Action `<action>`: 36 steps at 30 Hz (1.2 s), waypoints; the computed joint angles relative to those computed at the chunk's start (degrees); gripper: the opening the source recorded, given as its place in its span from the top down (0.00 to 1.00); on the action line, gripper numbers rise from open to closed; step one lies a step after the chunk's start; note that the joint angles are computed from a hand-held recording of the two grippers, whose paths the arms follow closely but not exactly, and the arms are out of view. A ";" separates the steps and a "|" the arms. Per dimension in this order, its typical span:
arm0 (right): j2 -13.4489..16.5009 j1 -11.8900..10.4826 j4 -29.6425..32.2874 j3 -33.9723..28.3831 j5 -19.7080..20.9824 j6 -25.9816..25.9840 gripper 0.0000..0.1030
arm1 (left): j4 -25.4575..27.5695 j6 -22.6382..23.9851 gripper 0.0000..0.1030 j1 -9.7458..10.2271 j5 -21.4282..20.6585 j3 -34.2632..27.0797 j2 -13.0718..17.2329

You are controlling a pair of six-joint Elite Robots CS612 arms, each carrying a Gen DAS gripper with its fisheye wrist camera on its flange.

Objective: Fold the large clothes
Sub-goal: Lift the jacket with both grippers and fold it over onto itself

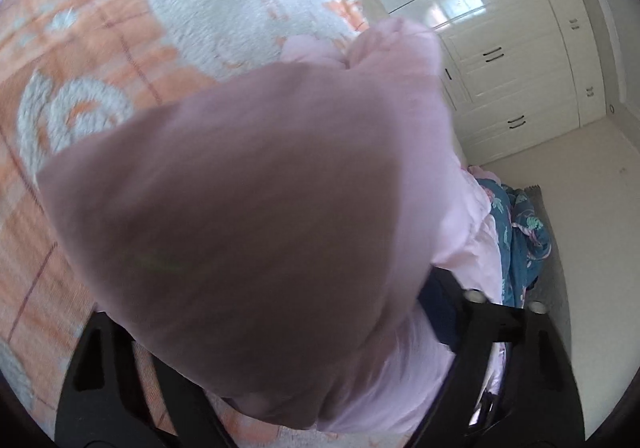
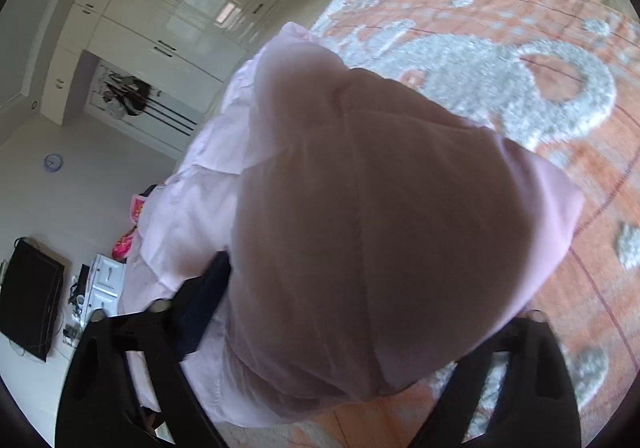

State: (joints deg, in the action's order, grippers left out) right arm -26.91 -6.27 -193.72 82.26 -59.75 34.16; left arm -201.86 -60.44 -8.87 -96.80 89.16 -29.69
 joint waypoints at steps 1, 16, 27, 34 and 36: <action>-0.35 0.29 -0.59 0.21 -0.75 -1.99 0.47 | -0.01 1.15 0.43 -0.11 0.40 0.11 -0.22; -10.01 4.28 -6.48 8.97 -11.56 -29.92 0.74 | 1.35 19.34 0.74 -3.57 10.13 8.28 -9.86; -16.38 2.91 -12.51 21.58 -9.31 -34.08 0.74 | -1.35 21.12 0.74 -5.33 10.71 17.72 -14.65; -18.38 2.61 -14.10 26.63 -9.58 -34.42 0.74 | -2.47 21.99 0.74 -6.67 12.18 21.74 -16.29; -18.80 2.52 -14.37 27.86 -9.56 -34.58 0.74 | -2.91 22.29 0.74 -6.93 12.54 22.87 -16.59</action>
State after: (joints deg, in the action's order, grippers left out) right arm -45.70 -3.75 -208.09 110.12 -69.32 -0.43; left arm -204.77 -38.15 -15.80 -84.26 112.02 -46.27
